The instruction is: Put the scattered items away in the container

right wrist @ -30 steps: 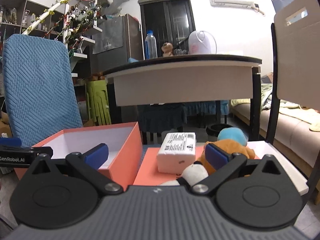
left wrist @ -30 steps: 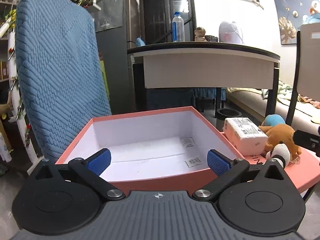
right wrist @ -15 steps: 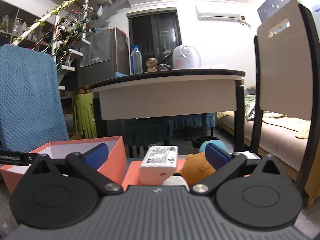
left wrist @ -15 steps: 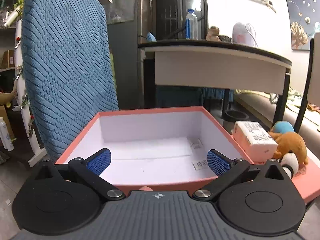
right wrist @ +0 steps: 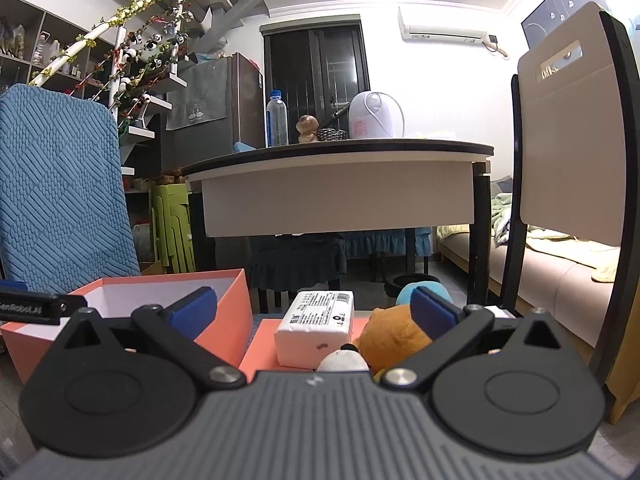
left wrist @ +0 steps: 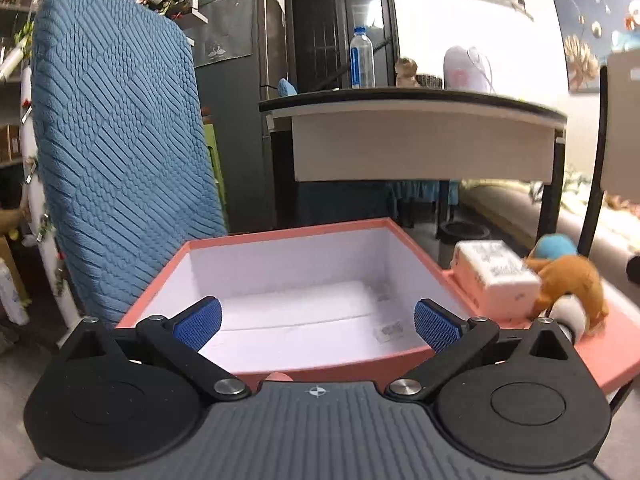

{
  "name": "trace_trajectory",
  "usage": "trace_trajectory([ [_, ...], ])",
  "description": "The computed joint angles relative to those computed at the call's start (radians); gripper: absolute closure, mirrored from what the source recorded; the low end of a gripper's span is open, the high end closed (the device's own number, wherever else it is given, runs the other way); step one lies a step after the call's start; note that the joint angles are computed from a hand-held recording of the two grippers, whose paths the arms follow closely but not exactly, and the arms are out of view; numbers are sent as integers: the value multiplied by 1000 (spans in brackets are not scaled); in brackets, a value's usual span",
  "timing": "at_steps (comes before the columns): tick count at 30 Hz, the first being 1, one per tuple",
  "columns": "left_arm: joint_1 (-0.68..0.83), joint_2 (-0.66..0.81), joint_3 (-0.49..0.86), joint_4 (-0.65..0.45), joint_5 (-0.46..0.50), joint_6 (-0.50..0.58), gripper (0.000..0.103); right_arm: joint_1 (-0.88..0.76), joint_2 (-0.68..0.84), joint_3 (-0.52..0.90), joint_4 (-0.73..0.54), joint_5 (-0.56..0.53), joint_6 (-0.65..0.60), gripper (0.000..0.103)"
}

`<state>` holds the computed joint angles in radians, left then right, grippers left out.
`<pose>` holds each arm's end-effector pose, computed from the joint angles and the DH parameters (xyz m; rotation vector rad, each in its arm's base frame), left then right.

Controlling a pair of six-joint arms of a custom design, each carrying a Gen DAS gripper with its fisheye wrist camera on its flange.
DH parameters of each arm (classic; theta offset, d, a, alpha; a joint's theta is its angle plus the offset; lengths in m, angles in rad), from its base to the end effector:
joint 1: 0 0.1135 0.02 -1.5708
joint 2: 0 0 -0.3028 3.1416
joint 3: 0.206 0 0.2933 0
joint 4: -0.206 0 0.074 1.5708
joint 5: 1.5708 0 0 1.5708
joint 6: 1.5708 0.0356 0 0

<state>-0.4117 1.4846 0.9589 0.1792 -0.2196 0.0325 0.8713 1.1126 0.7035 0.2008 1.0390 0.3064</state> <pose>0.3464 -0.1428 0.2861 0.2756 1.8889 -0.0458 0.1931 0.1818 0.3069 0.2533 1.6567 -0.0385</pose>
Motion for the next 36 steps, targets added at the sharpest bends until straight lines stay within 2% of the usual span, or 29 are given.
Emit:
trace_trajectory([
  [2, -11, -21, -11, -18, -25, 2, 0, 3, 5, -2, 16, 4, -7, 0],
  [7, -13, -65, 0, -56, -21, 17, 0, -4, 6, -17, 71, -1, -3, 0],
  [10, -29, -76, -7, -15, -32, 50, 0, -11, 8, -21, 90, -1, -4, 0],
  [13, -18, -89, -34, 20, 1, 33, 0, -2, 7, -38, 140, 5, 5, 0],
  [16, 0, -93, -59, 58, 33, 16, 0, 18, 27, -47, 213, 35, -56, 0],
  [22, 19, -115, -132, 133, 51, 40, 0, 96, 34, -47, 260, 110, -108, 0],
  [26, 21, -136, -152, 121, 60, 28, 0, 174, 45, 46, -13, 200, 76, 0],
  [28, 15, -150, -175, 151, 62, 41, 0, 202, 53, 89, -110, 222, 155, 0],
  [32, 20, -168, -211, 198, 59, 62, 0, 226, 95, 165, -206, 241, 133, 0],
  [34, 27, -160, -214, 199, 57, 54, 0, 230, 120, 177, -210, 254, 107, 0],
  [36, 39, -154, -212, 189, 66, 36, 0, 221, 137, 188, -268, 234, 159, 0],
])
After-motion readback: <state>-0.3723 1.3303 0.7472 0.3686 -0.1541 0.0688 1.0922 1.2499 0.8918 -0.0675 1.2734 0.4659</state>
